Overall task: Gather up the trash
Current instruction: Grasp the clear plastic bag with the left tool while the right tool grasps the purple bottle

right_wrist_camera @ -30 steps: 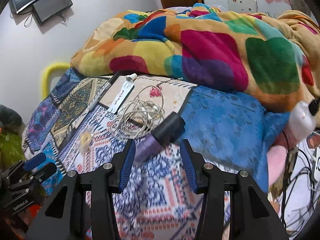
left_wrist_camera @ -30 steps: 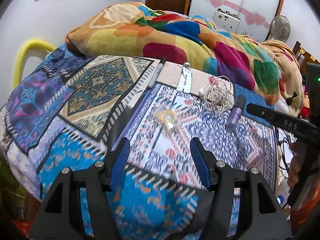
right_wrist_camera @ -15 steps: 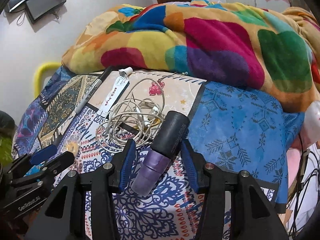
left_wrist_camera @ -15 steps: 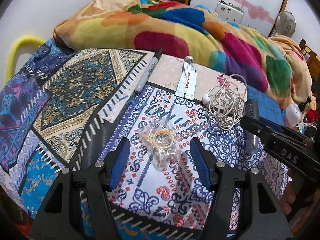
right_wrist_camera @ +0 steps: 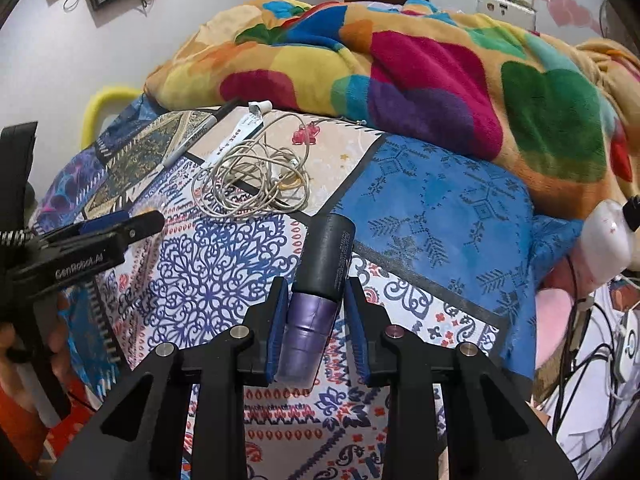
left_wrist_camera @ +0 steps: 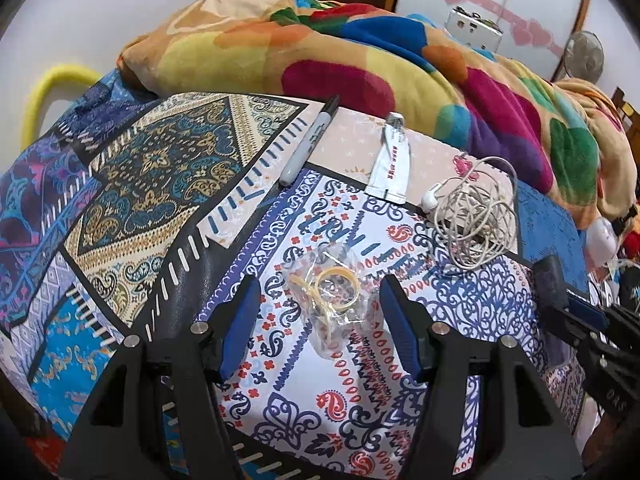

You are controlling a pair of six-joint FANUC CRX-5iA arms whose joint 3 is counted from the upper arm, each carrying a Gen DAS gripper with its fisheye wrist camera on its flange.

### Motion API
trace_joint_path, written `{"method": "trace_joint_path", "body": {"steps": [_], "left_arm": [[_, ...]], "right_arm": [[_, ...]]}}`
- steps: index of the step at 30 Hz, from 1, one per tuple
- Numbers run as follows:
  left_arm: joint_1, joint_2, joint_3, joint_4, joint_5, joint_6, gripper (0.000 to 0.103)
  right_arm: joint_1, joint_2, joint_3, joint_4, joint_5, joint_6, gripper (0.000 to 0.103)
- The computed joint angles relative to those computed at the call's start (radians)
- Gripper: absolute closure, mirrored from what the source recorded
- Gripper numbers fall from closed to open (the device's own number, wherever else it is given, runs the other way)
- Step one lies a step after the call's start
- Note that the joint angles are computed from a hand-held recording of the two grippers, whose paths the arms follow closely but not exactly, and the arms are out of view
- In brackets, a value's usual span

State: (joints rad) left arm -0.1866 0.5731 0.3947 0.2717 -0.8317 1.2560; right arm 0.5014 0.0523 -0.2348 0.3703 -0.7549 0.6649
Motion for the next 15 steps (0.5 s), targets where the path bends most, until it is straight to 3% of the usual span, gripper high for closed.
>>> {"method": "trace_joint_path", "body": {"steps": [5,9,15], "left_arm": [[0.002,-0.029,-0.066,0.027,0.070,-0.065,0.063],[0.012,-0.047,-0.104,0.075,0.081,-0.129,0.076],[0.015,-0.086,-0.145,0.075,0.088,-0.159,0.077]], "right_arm": [[0.014,0.022,-0.026,0.124,0.018,-0.152,0.076],[0.020,0.036,-0.035,0.181,0.034,-0.220,0.077],[0.027,0.021,-0.029,0.151,0.014,-0.186,0.078]]}}
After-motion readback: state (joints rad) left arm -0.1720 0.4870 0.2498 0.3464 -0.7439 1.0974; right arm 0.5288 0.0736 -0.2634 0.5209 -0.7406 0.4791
